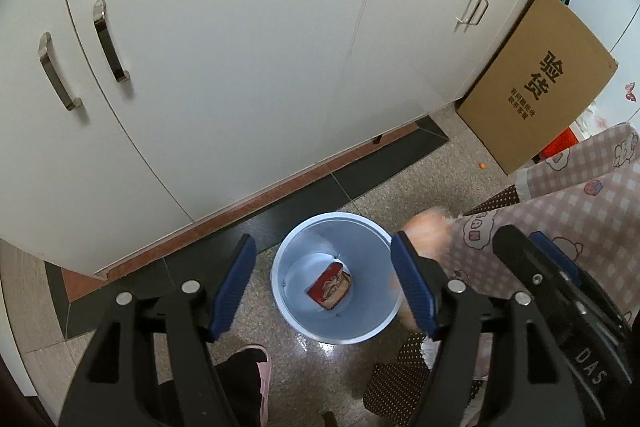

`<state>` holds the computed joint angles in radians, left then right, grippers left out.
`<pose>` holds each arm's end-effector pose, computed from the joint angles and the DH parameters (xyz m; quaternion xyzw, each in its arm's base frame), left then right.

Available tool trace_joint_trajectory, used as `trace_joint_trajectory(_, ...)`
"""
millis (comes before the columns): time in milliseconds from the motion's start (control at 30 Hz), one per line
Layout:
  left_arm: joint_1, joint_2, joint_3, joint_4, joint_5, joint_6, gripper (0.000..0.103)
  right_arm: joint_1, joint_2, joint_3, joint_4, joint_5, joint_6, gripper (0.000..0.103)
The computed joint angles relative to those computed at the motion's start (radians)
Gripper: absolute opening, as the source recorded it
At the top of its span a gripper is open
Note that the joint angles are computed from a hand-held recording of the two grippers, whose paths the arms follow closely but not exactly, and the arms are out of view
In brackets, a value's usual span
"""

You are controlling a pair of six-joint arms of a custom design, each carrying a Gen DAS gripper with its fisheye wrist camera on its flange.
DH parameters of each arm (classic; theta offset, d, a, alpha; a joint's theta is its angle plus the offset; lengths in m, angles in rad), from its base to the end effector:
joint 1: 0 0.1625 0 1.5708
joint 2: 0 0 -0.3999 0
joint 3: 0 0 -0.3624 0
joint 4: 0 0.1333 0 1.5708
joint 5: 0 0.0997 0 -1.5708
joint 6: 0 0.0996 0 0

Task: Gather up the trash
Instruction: 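Carry both bags to the blue wastebasket and open both tools to drop them, then move both tools back over the table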

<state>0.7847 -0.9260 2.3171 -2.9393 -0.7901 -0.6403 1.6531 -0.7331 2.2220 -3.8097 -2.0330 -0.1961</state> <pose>-0.1416 -0.4288 0.0526 0.0716 0.9219 -0.2410 0.2946 0.1264 -0.4517 0.0716 0.0426 -0.9086 0.3438 0.2331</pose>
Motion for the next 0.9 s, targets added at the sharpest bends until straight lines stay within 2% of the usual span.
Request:
trace_joint_trajectory(133, -0.013, -0.011, 0.005, 0.008, 0.001, -0.01, 0.069, 0.013, -0.009, 0.003, 0.012, -0.024, 0.003, 0.063)
trace_joint_trajectory(300, -0.056, -0.03, 0.014, 0.021, 0.007, -0.022, 0.069, 0.047, -0.025, 0.02, -0.016, -0.107, -0.01, 0.063)
trace_joint_trajectory(467, -0.125, -0.068, 0.032, 0.044, 0.021, -0.055, 0.069, 0.116, -0.072, 0.057, -0.07, -0.184, -0.051, 0.063)
trace_joint_trajectory(700, -0.304, -0.153, 0.066, 0.105, 0.064, -0.122, 0.069, 0.241, -0.165, 0.125, -0.174, -0.302, -0.1, 0.063)
trace_joint_trajectory(900, -0.46, -0.137, 0.03, 0.131, 0.071, -0.118, 0.071, 0.331, -0.293, 0.222, -0.267, -0.429, -0.113, 0.064)
